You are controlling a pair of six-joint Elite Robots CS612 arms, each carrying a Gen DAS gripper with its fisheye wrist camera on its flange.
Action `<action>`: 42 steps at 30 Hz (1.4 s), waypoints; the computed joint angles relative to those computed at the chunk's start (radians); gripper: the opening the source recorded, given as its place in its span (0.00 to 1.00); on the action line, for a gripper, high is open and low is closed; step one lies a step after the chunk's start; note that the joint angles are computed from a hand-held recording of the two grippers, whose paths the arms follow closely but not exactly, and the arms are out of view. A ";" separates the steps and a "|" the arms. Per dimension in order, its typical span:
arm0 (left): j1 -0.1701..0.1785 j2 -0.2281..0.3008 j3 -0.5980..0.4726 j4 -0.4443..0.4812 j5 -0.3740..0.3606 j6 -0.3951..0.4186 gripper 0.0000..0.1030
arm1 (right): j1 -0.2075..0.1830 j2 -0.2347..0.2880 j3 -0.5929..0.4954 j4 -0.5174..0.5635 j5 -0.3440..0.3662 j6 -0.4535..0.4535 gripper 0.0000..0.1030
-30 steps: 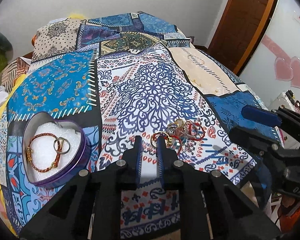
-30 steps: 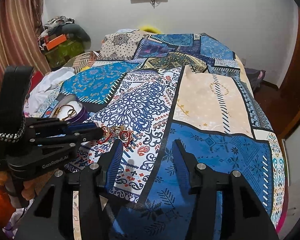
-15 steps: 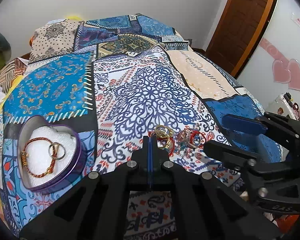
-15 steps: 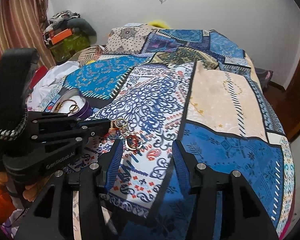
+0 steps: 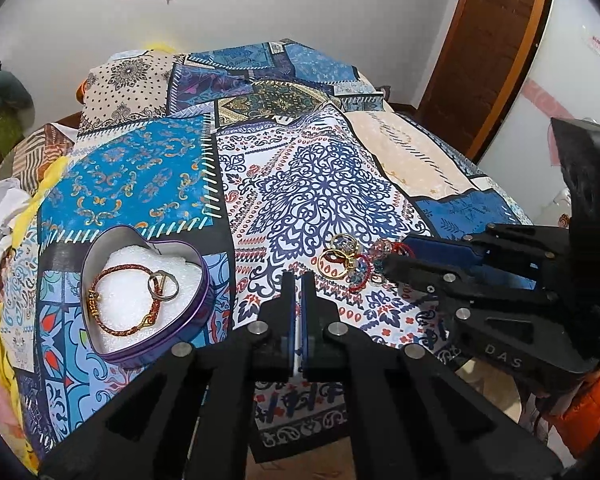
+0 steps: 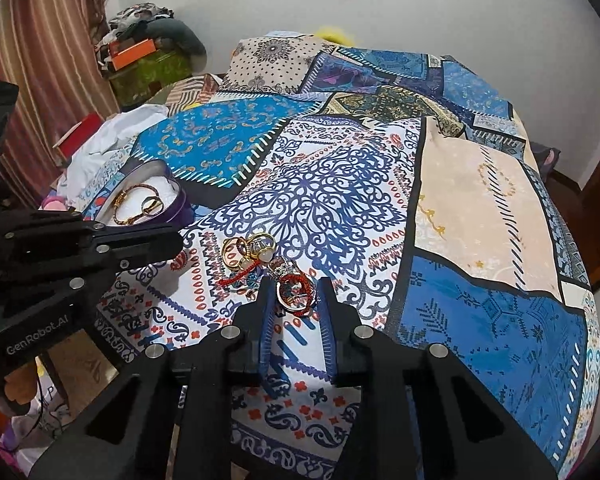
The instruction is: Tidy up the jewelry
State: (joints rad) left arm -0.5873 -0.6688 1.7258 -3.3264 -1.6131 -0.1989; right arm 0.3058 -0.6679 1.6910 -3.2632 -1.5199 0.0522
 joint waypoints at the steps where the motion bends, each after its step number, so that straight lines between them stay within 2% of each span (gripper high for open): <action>1: 0.000 0.000 -0.002 0.007 -0.005 0.000 0.04 | 0.000 -0.001 0.002 -0.006 -0.002 0.004 0.18; 4: -0.002 0.002 -0.009 0.023 -0.011 0.000 0.08 | -0.002 -0.006 0.013 -0.026 -0.010 0.017 0.18; 9: -0.010 0.006 -0.017 0.033 -0.015 0.005 0.29 | -0.006 -0.019 0.038 -0.066 -0.035 0.039 0.18; 11: -0.013 0.007 -0.021 0.037 -0.012 0.013 0.31 | -0.010 -0.024 0.049 -0.082 -0.042 0.047 0.18; 16: -0.019 0.017 -0.042 0.074 -0.009 0.028 0.31 | -0.020 -0.035 0.071 -0.109 -0.057 0.064 0.18; 25: -0.023 0.037 -0.069 0.074 -0.010 0.033 0.30 | -0.034 -0.046 0.105 -0.142 -0.072 0.095 0.18; 27: -0.024 0.041 -0.073 0.068 -0.005 0.034 0.25 | -0.037 -0.049 0.112 -0.151 -0.076 0.104 0.18; 30: -0.022 0.043 -0.075 0.064 -0.011 0.023 0.25 | -0.042 -0.055 0.123 -0.168 -0.081 0.116 0.18; 36: -0.028 0.031 -0.059 0.053 0.011 0.013 0.24 | -0.046 -0.067 0.140 -0.201 -0.096 0.133 0.18; 42: -0.031 0.003 -0.022 -0.003 0.025 0.014 0.24 | -0.038 -0.078 0.144 -0.226 -0.113 0.122 0.18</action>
